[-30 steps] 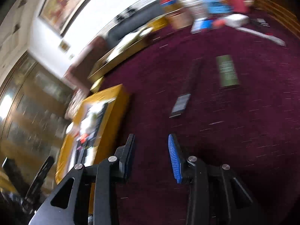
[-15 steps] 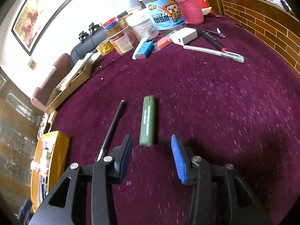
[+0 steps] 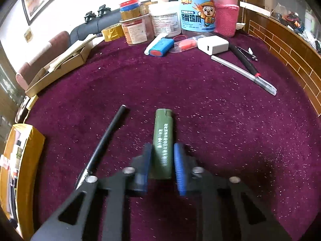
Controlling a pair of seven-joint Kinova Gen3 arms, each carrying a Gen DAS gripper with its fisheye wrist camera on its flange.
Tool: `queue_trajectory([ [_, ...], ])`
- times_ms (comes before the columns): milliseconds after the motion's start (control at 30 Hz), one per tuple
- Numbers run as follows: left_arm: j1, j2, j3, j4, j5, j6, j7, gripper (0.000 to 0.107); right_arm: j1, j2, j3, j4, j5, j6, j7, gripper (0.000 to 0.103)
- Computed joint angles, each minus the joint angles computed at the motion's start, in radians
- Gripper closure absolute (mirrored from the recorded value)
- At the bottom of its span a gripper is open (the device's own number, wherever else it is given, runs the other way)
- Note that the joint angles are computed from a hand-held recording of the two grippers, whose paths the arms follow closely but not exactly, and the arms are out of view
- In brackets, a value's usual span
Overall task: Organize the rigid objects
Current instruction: 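Grasp the black pen with the left tool while the right tool holds the green marker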
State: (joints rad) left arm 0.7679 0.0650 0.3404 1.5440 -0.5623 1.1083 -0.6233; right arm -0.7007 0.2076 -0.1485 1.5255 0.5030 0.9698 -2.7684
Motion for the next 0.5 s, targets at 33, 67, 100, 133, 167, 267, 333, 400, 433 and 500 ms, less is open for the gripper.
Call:
queue_trajectory([
  [33, -0.001, 0.013, 0.001, -0.011, 0.003, 0.003, -0.012, 0.038, 0.019, -0.022, 0.001, 0.029, -0.024, -0.038, 0.002, 0.085],
  [67, 0.002, 0.029, 0.000, -0.027, 0.005, 0.009, -0.022, 0.038, 0.035, -0.041, 0.002, 0.054, -0.043, -0.067, -0.002, 0.085],
  [100, 0.005, 0.046, -0.004, -0.044, 0.008, 0.015, -0.036, 0.038, 0.047, -0.060, 0.003, 0.078, -0.052, -0.087, -0.013, 0.085],
  [133, 0.009, 0.064, -0.010, -0.063, 0.012, 0.020, -0.050, 0.038, 0.060, -0.081, 0.002, 0.108, -0.057, -0.114, -0.025, 0.085],
  [167, 0.016, 0.081, -0.017, -0.081, 0.013, 0.026, -0.061, 0.038, 0.077, -0.098, 0.000, 0.136, -0.066, -0.149, -0.026, 0.085],
  [267, 0.043, 0.142, -0.045, -0.148, 0.010, 0.052, -0.095, 0.038, 0.126, -0.143, -0.010, 0.214, -0.095, -0.259, -0.025, 0.085],
  [333, 0.054, 0.182, -0.067, -0.198, 0.022, 0.062, -0.130, 0.038, 0.150, -0.161, -0.018, 0.257, -0.096, -0.326, -0.026, 0.085],
  [400, 0.072, 0.219, -0.090, -0.248, 0.026, 0.075, -0.155, 0.038, 0.172, -0.175, -0.024, 0.287, -0.110, -0.374, -0.019, 0.085],
  [433, 0.081, 0.239, -0.102, -0.274, 0.024, 0.081, -0.166, 0.038, 0.180, -0.178, -0.028, 0.296, -0.116, -0.390, -0.020, 0.085],
  [500, 0.101, 0.284, -0.130, -0.329, 0.014, 0.095, -0.186, 0.038, 0.197, -0.185, -0.032, 0.311, -0.135, -0.420, -0.009, 0.085],
])
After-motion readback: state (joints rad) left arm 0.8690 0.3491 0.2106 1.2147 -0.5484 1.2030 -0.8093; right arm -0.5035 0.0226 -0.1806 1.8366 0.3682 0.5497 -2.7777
